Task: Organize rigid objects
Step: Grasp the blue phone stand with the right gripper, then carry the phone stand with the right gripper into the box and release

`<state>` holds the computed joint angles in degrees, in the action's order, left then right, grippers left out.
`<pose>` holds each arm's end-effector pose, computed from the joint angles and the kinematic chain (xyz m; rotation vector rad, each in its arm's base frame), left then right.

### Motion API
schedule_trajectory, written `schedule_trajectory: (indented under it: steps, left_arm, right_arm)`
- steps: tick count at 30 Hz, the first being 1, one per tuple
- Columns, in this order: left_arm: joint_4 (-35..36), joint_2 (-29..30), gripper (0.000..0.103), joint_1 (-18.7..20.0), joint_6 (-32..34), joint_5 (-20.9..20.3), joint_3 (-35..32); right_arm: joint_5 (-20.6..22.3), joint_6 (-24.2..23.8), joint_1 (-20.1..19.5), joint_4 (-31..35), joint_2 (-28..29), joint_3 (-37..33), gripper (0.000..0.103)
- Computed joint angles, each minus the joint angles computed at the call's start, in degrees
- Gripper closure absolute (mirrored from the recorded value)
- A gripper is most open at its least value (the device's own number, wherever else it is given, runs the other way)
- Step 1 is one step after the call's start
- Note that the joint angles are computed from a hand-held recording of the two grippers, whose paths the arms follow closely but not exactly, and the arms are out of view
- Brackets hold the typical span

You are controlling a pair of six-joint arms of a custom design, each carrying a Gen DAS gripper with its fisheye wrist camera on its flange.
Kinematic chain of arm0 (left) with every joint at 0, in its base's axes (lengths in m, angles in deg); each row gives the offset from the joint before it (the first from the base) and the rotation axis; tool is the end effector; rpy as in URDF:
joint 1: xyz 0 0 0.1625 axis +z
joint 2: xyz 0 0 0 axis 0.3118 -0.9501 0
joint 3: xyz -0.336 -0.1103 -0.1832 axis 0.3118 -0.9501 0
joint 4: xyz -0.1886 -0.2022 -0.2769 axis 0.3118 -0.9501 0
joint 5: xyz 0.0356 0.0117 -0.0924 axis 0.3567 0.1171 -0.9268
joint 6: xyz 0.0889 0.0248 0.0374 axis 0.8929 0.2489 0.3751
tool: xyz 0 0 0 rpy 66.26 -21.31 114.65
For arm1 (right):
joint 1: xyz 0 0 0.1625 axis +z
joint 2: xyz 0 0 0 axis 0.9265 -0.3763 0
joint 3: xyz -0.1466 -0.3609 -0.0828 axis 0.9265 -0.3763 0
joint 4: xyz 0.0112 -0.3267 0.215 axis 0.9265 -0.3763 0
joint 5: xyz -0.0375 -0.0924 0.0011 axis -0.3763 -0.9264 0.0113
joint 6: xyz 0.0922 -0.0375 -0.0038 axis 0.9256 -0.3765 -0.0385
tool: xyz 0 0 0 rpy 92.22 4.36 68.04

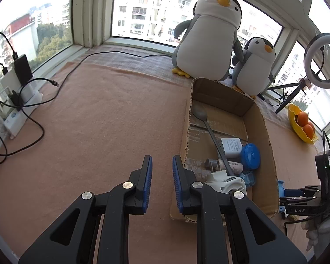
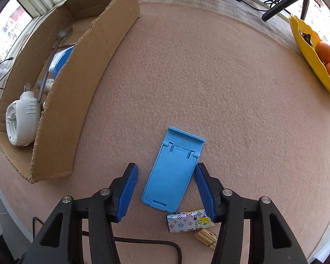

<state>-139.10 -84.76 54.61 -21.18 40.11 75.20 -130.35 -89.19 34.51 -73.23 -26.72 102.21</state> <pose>0.0070 -0.6549 0.2656 0.0719 2.3677 -0.8990 0.2289 -0.7337 -0.0476 0.3326 -2.3756 0.0439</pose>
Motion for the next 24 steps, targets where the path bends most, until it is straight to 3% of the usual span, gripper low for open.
schedule_trajectory:
  steps: [2,4,16,24]
  left_arm:
    - [0.05,0.02,0.086,0.10,0.11,-0.17,-0.11]
    - [0.18,0.09,0.086,0.21,0.08,-0.30,-0.22]
    - [0.77,0.13,0.086,-0.01,0.04,0.00,-0.19]
    - [2.10,0.52,0.086,0.13,-0.84,-0.26,-0.70]
  right_arm:
    - [0.55,0.15,-0.26,0.51,-0.37,0.08,0.067]
    - [1.51,-0.04,-0.63,0.38,-0.87,0.43,0.068]
    - [6.13,-4.29,-1.93,-14.13,-6.98,11.74,0.069]
    - [7.39,-7.77,0.00,-19.14,-8.00,11.24,0.069]
